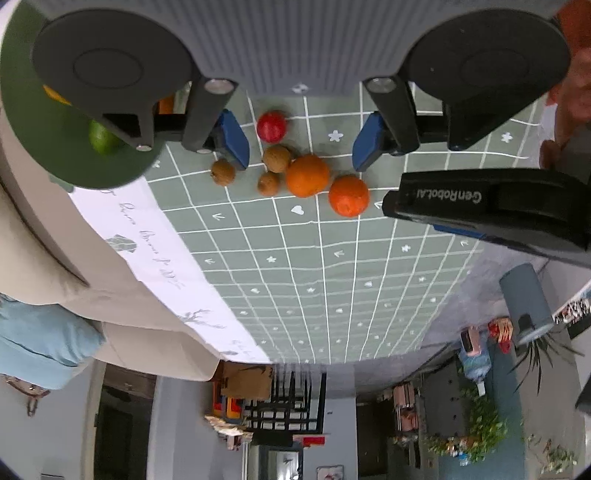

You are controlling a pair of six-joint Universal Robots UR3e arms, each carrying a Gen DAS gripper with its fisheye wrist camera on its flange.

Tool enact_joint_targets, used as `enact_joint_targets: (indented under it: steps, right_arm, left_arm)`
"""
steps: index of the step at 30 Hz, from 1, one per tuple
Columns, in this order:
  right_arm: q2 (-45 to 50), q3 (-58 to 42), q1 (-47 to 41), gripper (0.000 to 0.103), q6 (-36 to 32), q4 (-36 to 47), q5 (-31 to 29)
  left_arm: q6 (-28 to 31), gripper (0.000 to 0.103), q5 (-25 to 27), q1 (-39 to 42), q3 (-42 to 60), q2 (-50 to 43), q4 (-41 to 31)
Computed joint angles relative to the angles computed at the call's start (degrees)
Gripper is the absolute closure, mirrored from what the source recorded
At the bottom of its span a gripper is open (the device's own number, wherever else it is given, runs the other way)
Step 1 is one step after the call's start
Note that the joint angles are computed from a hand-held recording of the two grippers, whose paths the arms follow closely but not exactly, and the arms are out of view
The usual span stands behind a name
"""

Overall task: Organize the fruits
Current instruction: 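Grasp an orange with the left tool while the right tool grasps another orange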

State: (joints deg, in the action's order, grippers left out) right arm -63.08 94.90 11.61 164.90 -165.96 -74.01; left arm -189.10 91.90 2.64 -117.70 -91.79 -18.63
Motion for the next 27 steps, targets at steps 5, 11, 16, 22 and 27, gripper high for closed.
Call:
enact_joint_targets:
  steps: [5, 11, 16, 22, 27]
  right_arm:
    - [7.88, -8.80, 1.59, 0.048, -1.45, 2.93, -1.33]
    - [16.11, -18.46, 3.22, 0.053, -4.19, 5.55, -2.25]
    - [20.56, -24.56, 3.67, 0.056, -4.82, 8.20, -2.11]
    - [23.41, -28.80, 4.10, 0.059, -5.06, 10.03, -2.10]
    - [24.05, -29.73, 4.55, 0.064, -5.81, 10.07, -2.60]
  left_arm:
    - [1.25, 0.050, -2.42, 1.64, 1.85, -4.98, 1.13]
    - [1.81, 0.053, -5.79, 3.78, 5.51, -10.32, 0.61]
    - [1.58, 0.058, -9.63, 5.87, 7.33, -13.01, 0.19]
    - [2.25, 0.058, -12.26, 6.47, 9.59, -14.91, -0.81]
    - [3.09, 0.058, -13.35, 6.62, 11.92, -16.50, -3.27]
